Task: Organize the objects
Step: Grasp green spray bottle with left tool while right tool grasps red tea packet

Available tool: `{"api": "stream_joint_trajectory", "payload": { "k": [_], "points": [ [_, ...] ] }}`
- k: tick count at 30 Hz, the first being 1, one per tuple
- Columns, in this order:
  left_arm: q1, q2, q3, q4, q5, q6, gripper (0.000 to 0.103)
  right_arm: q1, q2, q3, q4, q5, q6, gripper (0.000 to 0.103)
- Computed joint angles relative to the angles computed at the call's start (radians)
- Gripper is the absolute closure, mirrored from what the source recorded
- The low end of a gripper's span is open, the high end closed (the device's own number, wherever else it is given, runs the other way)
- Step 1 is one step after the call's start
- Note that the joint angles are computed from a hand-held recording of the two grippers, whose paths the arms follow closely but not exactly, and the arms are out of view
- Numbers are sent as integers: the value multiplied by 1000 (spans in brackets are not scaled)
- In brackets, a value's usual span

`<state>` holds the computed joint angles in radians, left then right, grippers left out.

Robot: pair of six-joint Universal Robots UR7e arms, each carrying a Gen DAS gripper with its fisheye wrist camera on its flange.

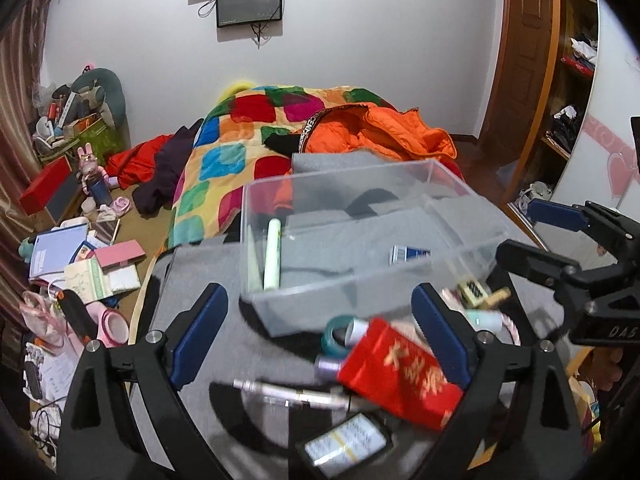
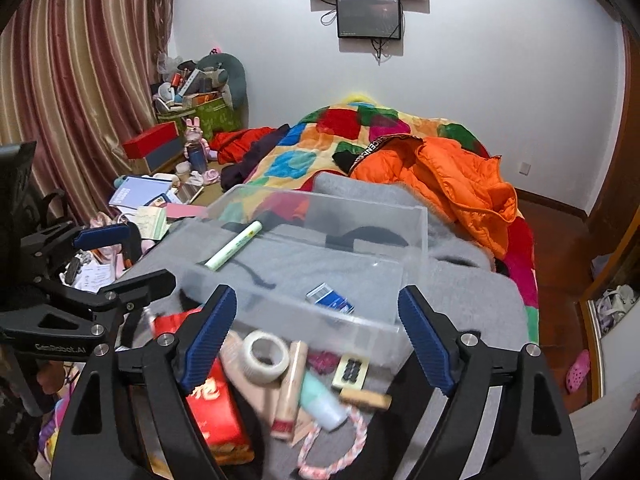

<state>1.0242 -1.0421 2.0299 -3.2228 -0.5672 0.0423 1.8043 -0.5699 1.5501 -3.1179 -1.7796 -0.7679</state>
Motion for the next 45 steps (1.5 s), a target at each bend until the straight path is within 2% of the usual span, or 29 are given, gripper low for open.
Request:
{"api": "stream_joint_trajectory", "payload": {
  "k": [12, 18, 25, 29, 34, 36, 39, 41, 45],
  "points": [
    [-28, -59, 155, 8, -10, -111, 8, -22, -66, 135, 26, 36, 29, 21],
    [-36, -65, 204, 17, -2, -155, 8, -16, -59, 197, -7, 2, -24, 21],
    [1, -65, 222, 58, -60, -193, 8, -19, -37, 206, 26, -26, -56, 21],
    [25, -50, 208, 42, -94, -177, 8, -23, -22, 195, 35, -39, -59, 21],
    [45, -25, 192, -33, -142, -105, 8, -34, -17, 183, 63, -10, -66, 22],
    [48, -16, 188, -49, -150, -90, 12, -35, -14, 189, 52, -8, -77, 22],
    [59, -17, 188, -56, -193, -83, 28, -34, -10, 191, 51, -9, -95, 34],
    [60, -16, 192, -65, -201, -84, 35, -35, -7, 190, 60, -15, -98, 49],
    [45, -14, 209, -92, -176, -89, 38, -44, -13, 201, 44, -2, -90, 50]
  ]
}}
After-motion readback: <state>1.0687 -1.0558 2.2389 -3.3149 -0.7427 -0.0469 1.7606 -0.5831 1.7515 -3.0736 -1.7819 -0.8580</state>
